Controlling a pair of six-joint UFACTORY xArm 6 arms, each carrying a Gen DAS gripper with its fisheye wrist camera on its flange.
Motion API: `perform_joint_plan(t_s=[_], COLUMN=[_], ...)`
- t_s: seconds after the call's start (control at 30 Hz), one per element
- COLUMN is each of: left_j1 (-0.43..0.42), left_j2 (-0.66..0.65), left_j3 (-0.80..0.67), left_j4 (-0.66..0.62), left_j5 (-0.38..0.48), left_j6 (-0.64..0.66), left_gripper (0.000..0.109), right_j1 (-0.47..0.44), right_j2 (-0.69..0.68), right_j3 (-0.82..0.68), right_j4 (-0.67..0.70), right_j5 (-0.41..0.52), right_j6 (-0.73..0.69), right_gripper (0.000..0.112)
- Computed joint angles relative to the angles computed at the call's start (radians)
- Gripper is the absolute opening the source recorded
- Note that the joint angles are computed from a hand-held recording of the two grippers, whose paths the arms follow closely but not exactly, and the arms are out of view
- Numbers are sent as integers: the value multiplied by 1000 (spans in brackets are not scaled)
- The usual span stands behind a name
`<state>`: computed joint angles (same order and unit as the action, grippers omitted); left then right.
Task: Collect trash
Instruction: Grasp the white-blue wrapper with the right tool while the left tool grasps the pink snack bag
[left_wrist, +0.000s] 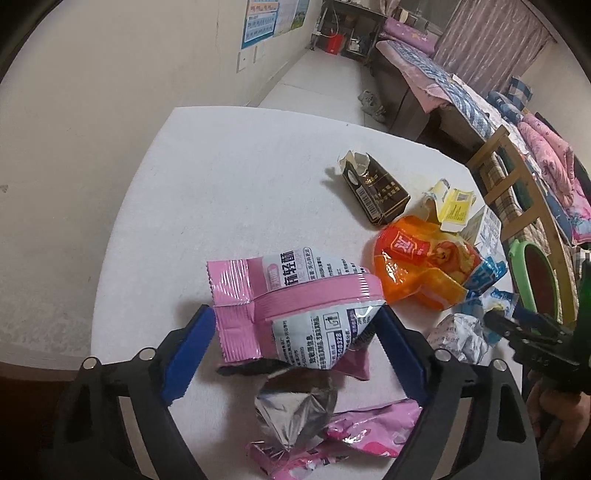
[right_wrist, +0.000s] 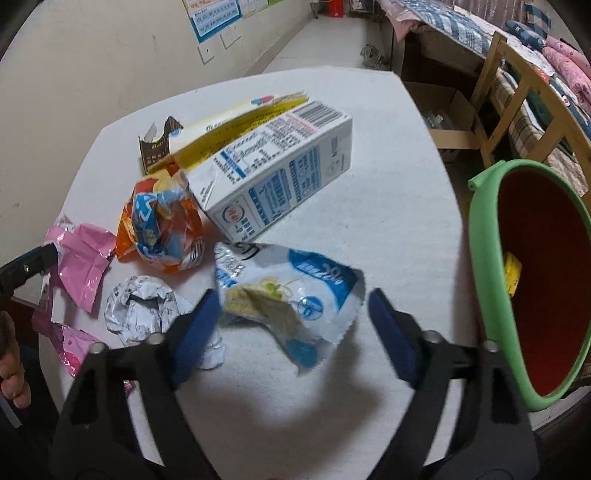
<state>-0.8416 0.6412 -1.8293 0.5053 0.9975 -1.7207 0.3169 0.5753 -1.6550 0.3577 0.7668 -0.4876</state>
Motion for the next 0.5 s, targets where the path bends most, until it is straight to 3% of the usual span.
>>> perform_joint_plan(t_s=[0.23, 0.43, 0.47, 0.5], left_j1=[1, 0, 0, 2], left_j2=[-28, -44, -45, -47], left_j3=[53, 75, 76, 79], left_j4=[25, 51, 54, 50], left_j5=[-59, -100, -103, -112], left_j6=[-35, -58, -60, -61], left_gripper=[70, 42, 31, 28], right_j1=[1, 3, 3, 3], right_j2=[-11, -32, -31, -31], right_j3=[13, 32, 29, 27], right_j4=[28, 48, 48, 51], right_j5=[7, 9, 11, 14], right_j6=[-22, -39, -41, -42], right_gripper=[62, 49, 47, 42])
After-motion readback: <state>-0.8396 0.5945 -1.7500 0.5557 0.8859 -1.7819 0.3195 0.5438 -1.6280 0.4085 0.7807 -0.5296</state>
